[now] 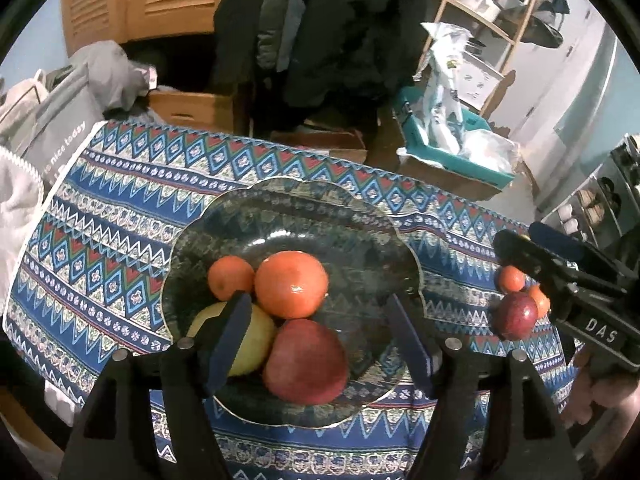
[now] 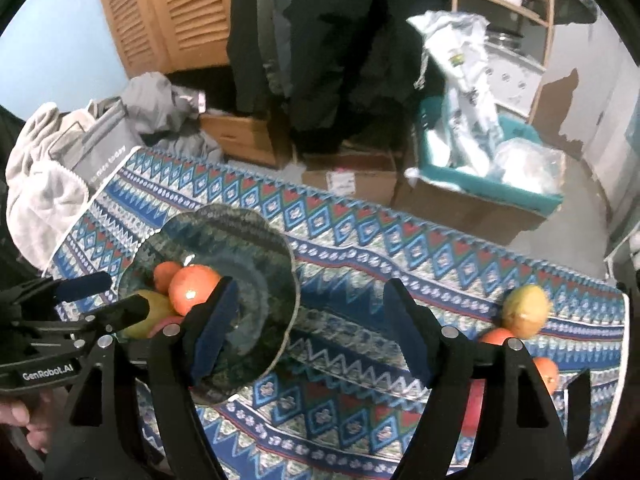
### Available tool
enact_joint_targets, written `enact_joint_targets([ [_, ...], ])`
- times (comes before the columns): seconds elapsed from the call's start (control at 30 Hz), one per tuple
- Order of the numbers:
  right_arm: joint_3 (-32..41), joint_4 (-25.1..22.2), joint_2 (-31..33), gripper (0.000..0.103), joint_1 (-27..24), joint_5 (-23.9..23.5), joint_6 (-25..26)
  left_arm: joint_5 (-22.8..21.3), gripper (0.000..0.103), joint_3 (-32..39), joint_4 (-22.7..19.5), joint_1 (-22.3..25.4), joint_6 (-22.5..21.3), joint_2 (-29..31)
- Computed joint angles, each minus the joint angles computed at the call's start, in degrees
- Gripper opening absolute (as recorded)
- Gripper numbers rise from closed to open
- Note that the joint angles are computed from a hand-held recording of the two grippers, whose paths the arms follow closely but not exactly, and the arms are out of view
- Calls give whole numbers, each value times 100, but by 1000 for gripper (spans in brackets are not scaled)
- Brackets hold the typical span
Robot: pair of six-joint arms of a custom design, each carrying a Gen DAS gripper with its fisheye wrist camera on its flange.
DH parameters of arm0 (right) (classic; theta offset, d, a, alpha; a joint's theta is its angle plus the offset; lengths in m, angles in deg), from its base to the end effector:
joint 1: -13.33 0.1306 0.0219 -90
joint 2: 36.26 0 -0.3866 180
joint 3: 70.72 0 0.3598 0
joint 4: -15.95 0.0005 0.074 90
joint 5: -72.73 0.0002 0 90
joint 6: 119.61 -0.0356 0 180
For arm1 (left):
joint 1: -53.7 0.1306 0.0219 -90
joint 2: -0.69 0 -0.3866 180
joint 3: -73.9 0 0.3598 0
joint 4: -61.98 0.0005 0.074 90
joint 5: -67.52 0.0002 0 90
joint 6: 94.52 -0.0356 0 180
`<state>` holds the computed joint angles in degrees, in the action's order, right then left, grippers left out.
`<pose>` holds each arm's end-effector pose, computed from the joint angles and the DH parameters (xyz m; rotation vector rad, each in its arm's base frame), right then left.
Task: Organize fruits
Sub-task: 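Withdraw both open tools from the glass bowl back toward the fruit pile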
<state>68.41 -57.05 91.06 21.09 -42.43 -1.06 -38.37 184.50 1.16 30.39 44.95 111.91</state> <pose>0.6515 0.1035 0.4185 -0.9293 2.3669 0.4396 0.5301 -0.2183 0.3919 -0.6728 2.4909 -0.0997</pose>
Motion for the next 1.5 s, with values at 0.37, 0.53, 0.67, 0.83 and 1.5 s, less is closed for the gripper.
enact_joint_targets([
  [0.37,-228,383,-301,77,-360,4,1,-179,79,604,-206,-261,-127,233],
  [0.53,-356,596,-437,81,-535,-16,-17,-275,81,947,-312,-394,-235,374],
  [0.67,-318,596,-449,81,-707,-69,-61,-267,84,1211,-390,-476,-306,506],
  [0.83,-287,639,-461,81,-928,-89,-125,-304,86,1672,-532,-610,-465,753],
  [1.5,35,798,-250,82,-1770,-126,-404,-308,87,4434,-1755,-1055,-1047,2324],
])
